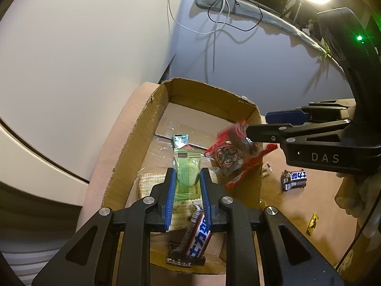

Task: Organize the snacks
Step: 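Carry the green candy and red candy bag into the box and release, then move both open tools back over the table toward the remaining snacks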

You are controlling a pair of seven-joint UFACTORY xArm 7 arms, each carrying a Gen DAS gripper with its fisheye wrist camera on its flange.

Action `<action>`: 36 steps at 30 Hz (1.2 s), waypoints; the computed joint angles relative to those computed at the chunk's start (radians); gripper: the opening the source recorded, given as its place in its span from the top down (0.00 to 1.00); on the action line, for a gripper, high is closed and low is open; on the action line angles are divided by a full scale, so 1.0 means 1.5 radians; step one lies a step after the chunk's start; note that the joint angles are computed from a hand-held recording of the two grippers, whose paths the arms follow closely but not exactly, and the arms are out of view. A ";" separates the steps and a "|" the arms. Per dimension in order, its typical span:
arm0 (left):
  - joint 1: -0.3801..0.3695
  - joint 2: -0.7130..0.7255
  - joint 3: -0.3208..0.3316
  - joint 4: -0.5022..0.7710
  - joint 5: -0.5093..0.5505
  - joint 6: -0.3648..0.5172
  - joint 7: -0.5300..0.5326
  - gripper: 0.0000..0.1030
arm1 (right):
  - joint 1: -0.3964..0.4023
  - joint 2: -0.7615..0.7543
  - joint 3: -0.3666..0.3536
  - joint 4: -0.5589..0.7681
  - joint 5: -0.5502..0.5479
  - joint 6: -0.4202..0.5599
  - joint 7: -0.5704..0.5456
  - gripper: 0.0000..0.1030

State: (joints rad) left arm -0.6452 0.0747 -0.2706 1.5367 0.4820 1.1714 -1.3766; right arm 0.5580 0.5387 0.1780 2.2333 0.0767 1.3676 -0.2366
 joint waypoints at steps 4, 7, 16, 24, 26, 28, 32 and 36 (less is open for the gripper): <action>0.001 -0.003 0.000 -0.001 0.002 0.007 -0.003 0.65 | 0.005 0.003 -0.001 0.005 -0.007 -0.004 -0.003 0.38; 0.001 -0.005 -0.001 -0.002 0.004 0.011 -0.005 0.56 | 0.010 0.007 -0.003 0.014 -0.012 0.000 0.001 0.37; -0.004 -0.006 -0.005 0.002 0.015 0.029 -0.006 0.49 | -0.009 -0.032 0.002 -0.047 0.006 -0.052 0.015 0.31; -0.017 0.009 -0.008 0.032 0.028 0.045 0.000 0.49 | -0.032 -0.070 0.004 -0.098 0.019 -0.069 0.021 0.28; -0.023 0.016 -0.007 0.044 0.033 0.050 0.002 0.49 | -0.040 -0.085 0.003 -0.118 0.020 -0.075 0.023 0.19; -0.030 0.025 -0.006 0.058 0.038 0.054 0.004 0.49 | -0.054 -0.106 0.002 -0.147 0.029 -0.088 0.026 0.16; -0.045 0.041 -0.002 0.082 0.043 0.055 0.010 0.49 | -0.083 -0.140 -0.001 -0.193 0.049 -0.103 0.040 0.15; -0.060 0.061 0.005 0.108 0.043 0.052 0.016 0.49 | -0.118 -0.185 -0.007 -0.254 0.068 -0.118 0.038 0.15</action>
